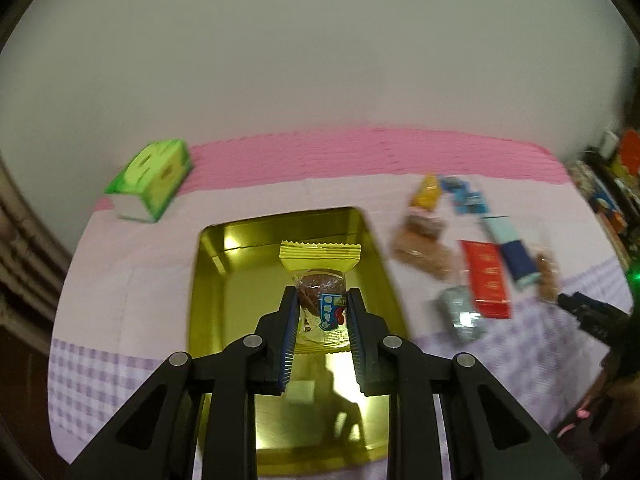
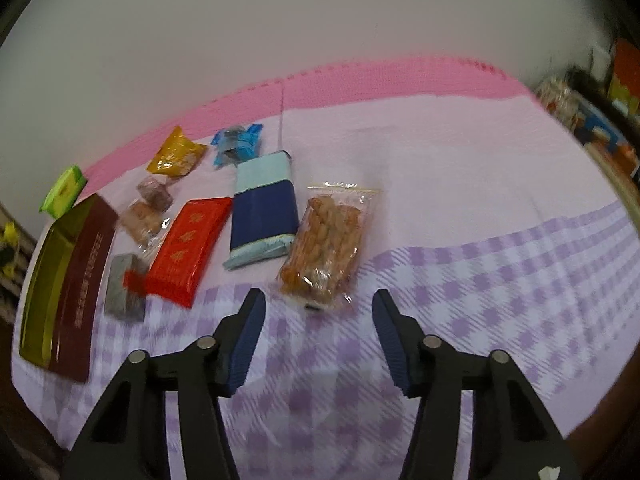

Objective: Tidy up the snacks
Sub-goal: 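Drop the candy in the tin with left tool while right tool grasps peanut brittle, then carry the peanut brittle bag into the gold tin and release it with the right tool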

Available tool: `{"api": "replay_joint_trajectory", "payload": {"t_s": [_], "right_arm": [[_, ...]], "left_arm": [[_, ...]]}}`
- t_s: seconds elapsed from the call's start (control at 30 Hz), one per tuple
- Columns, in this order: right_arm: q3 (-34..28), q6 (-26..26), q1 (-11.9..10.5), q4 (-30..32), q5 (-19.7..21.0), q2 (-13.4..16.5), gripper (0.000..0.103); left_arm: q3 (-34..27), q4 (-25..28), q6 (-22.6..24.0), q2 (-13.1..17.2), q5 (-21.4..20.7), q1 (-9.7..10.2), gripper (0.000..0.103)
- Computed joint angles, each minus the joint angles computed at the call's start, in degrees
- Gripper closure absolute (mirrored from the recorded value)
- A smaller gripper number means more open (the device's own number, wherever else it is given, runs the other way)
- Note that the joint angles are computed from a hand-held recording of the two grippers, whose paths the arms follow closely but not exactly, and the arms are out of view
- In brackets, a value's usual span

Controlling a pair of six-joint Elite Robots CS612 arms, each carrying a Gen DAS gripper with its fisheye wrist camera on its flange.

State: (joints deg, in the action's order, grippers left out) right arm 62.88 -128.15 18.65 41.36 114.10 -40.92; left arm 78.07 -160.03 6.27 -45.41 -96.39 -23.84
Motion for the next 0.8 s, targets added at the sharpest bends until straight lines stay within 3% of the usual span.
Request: {"api": "replay_joint_trajectory", "payload": {"t_s": [0.33, 0.6, 0.8], "right_arm": [[-5.62, -0.23, -1.90, 4.86, -1.51, 4.12, 0.051], [-7.91, -0.70, -2.49, 6.97, -2.49, 5.77, 0.052], [-8.97, -3.40, -2.23, 8.58, -1.37, 6.58, 0.061]], "left_arm": [[-6.63, 6.72, -2.95, 5.02, 1.94, 1.28, 0.078], [-7.93, 6.45, -3.84, 6.08, 3.77, 1.41, 0.077], [-6.32, 4.99, -4.05, 4.73, 3.45, 1.50, 0.075]]}}
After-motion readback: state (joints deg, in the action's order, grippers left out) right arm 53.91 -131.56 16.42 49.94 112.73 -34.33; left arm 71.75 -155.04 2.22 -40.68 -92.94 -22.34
